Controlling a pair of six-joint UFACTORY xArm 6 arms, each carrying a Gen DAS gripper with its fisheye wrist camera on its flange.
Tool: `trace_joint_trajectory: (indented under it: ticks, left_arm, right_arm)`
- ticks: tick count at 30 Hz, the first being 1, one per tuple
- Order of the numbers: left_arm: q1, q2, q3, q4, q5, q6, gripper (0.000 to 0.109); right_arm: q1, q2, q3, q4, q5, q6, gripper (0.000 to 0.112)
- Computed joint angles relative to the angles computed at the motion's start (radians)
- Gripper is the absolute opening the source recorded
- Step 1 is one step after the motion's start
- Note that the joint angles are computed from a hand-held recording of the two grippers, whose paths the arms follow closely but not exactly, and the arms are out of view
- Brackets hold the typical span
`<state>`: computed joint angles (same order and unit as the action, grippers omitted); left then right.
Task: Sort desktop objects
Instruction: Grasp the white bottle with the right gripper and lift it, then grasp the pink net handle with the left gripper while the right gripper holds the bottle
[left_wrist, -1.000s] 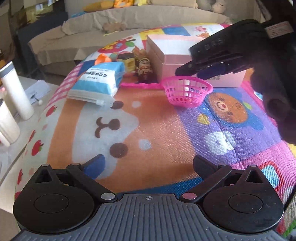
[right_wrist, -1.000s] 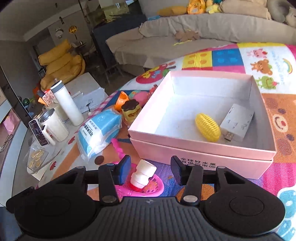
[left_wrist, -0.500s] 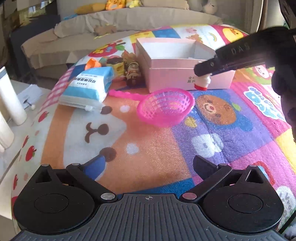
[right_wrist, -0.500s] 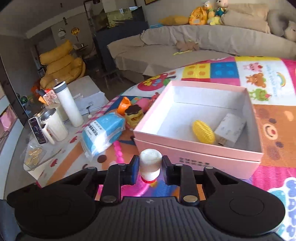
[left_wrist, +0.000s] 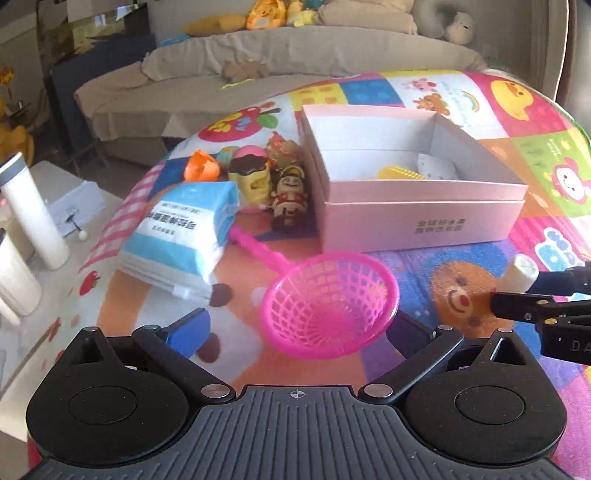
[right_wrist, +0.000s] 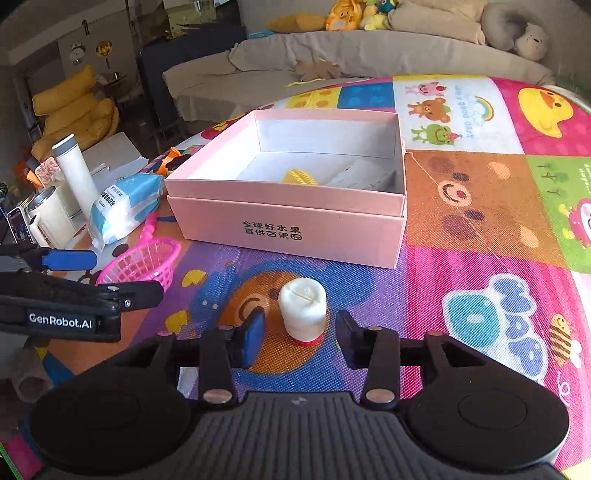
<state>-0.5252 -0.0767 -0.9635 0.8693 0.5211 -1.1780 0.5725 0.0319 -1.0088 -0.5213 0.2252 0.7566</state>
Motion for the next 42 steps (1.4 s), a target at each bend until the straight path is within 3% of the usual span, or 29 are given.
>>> trace_joint_trajectory:
  ticks: [5, 8, 11, 15, 19, 25, 29, 31, 36, 42]
  left_arm:
    - [0.036, -0.105, 0.115, -0.004, 0.050, 0.018, 0.103]
    - [0.068, -0.165, 0.186, -0.027, 0.057, 0.031, 0.103]
    - [0.104, -0.219, 0.243, -0.062, 0.001, 0.055, 0.103]
    - [0.131, -0.260, 0.289, -0.116, -0.153, 0.127, 0.103]
    - [0.094, -0.193, 0.213, -0.073, -0.193, 0.103, 0.103]
    - [0.059, 0.013, -0.004, -0.087, -0.106, 0.038, 0.103]
    - [0.063, 0.064, -0.040, -0.081, -0.080, 0.033, 0.100]
    - [0.066, 0.045, -0.015, -0.071, -0.092, 0.031, 0.087]
    - [0.076, -0.070, 0.119, -0.089, -0.139, 0.066, 0.087]
    - [0.050, -0.276, 0.316, -0.321, -0.147, 0.316, 0.086]
  right_arm:
    - [0.015, 0.019, -0.012, -0.228, 0.002, 0.142, 0.050]
    - [0.027, 0.039, -0.020, -0.262, -0.023, 0.151, 0.052]
    - [0.037, 0.056, -0.025, -0.256, -0.058, 0.128, 0.055]
    - [0.058, 0.064, -0.027, -0.197, -0.081, 0.038, 0.062]
    - [0.072, 0.065, -0.045, -0.336, -0.044, 0.134, 0.072]
    - [0.064, 0.063, -0.039, -0.386, -0.033, 0.215, 0.085]
    - [0.056, 0.054, -0.026, -0.405, -0.046, 0.241, 0.085]
    - [0.052, 0.053, -0.022, -0.401, -0.056, 0.244, 0.085]
    - [0.054, 0.060, -0.028, -0.392, -0.056, 0.246, 0.085]
    - [0.067, 0.063, -0.051, -0.436, -0.017, 0.254, 0.081]
